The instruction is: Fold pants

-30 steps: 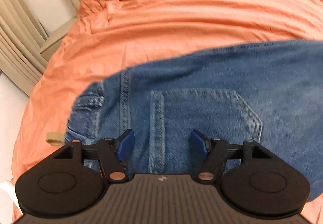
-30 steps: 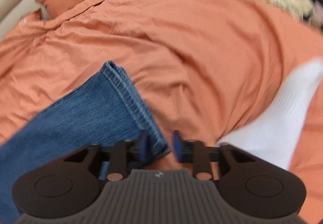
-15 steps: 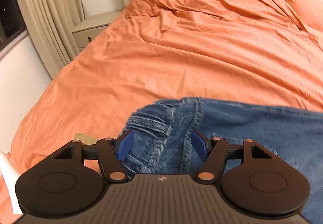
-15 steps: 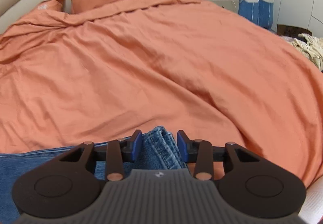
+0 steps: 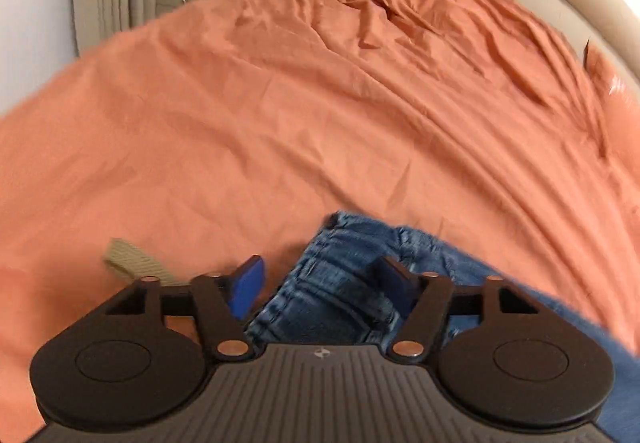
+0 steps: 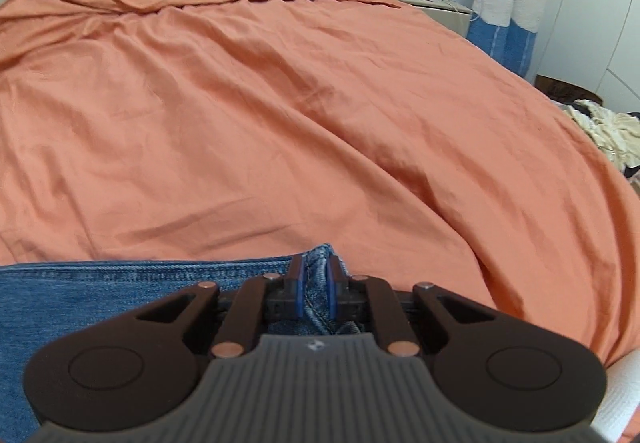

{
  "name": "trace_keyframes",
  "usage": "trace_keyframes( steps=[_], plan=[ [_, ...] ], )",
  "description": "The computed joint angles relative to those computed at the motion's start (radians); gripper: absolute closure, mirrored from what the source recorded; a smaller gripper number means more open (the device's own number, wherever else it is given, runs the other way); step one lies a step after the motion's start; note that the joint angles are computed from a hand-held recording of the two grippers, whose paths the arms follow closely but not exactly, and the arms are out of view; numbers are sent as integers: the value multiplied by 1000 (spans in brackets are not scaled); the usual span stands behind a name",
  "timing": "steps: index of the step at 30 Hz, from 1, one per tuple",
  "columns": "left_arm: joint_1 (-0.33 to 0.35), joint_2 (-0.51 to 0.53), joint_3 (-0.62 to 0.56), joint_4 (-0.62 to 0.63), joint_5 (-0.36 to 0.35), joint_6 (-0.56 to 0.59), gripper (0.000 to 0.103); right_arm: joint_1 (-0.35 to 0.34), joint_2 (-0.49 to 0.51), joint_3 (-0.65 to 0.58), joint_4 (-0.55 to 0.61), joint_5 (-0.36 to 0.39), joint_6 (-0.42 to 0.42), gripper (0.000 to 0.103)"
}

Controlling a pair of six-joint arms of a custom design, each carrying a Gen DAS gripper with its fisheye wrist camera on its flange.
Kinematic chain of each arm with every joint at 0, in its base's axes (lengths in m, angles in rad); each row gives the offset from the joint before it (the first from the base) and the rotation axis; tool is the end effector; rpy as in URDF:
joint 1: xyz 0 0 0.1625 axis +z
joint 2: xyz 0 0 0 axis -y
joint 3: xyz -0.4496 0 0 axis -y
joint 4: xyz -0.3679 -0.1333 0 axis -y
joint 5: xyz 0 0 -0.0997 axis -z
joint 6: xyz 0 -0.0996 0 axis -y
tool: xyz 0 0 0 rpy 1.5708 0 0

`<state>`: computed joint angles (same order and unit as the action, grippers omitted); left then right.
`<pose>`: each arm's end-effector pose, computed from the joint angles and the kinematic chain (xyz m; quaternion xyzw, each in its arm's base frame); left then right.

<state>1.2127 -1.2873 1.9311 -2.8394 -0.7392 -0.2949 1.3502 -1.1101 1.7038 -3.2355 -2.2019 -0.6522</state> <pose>0.0045 -0.5784 0.3772 -0.0966 0.8740 -0.3896 0.2739 -0.0636 -0.6244 0.4084 0.0204 -0.8325 0.3268 0.4469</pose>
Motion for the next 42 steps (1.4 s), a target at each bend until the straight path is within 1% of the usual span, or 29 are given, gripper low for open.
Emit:
trace_keyframes(
  steps=[1,2,5,6,7,8,9,11,13,14,15,16,17,19,22,23,25,27,28,29,30,32,33,35,37,39,40,42],
  plan=[
    [13,-2,-3,-13,-36,4,41,6,8,-5,-5,-19,-4,97],
    [29,-6,-7,-18,-90,6,49,12,16,-10,-10,-39,-10,97],
    [63,-24,-33,34,-205,17,55,28,36,-24,-20,-86,-30,97],
    [81,-34,-48,68,-268,17,55,31,40,-27,-23,-97,-36,97],
    [96,-40,-62,95,-316,10,54,34,43,-29,-26,-106,-41,97],
    [109,-41,-80,121,-352,4,50,37,47,-31,-28,-114,-47,97],
    [122,-43,-97,149,-386,0,49,39,50,-33,-32,-122,-51,97],
    [143,-33,-132,197,-434,-11,46,43,56,-35,-39,-136,-53,97],
    [156,-16,-145,183,-464,-30,44,47,62,-36,-51,-147,-57,97],
    [153,-6,-144,163,-444,-40,50,49,66,-36,-57,-153,-59,97],
    [140,4,-133,125,-403,-39,56,51,68,-36,-65,-157,-64,97],
    [131,9,-129,111,-379,-29,74,52,71,-34,-76,-160,-70,97],
    [119,12,-118,91,-355,-20,82,53,72,-32,-84,-164,-74,97],
    [82,4,-72,13,-309,33,87,56,73,-28,-100,-170,-85,98],
    [-15,5,20,-200,-122,175,89,58,70,-19,-131,-166,-105,100],
    [-43,16,33,-256,-60,218,89,59,70,-15,-152,-165,-116,103],
    [-65,47,23,-318,8,284,89,64,86,-21,-232,-190,-159,103],
    [-65,88,-13,-325,43,317,89,64,98,-38,-290,-225,-155,103],
    [-59,106,-27,-332,43,330,89,61,94,-45,-284,-242,-129,103],
    [-53,129,-43,-347,46,358,89,52,72,-37,-237,-233,-66,103],
    [-48,161,-63,-372,66,393,89,45,55,-25,-216,-217,-30,103],
    [-34,202,-92,-394,96,431,89,40,47,-14,-215,-213,-46,103],
    [-23,219,-104,-388,130,432,89,38,45,-9,-215,-211,-64,103],
    [0,236,-121,-343,176,426,89,32,40,2,-214,-199,-80,103],
    [13,238,-115,-309,189,420,89,25,37,6,-206,-193,-67,103],
    [9,239,-107,-326,199,421,85,21,33,15,-209,-182,-65,103],
    [6,234,-107,-317,213,412,81,21,32,18,-209,-177,-67,103],
    [-7,224,-109,-298,274,388,81,22,24,27,-197,-169,-52,103]
  ],
)
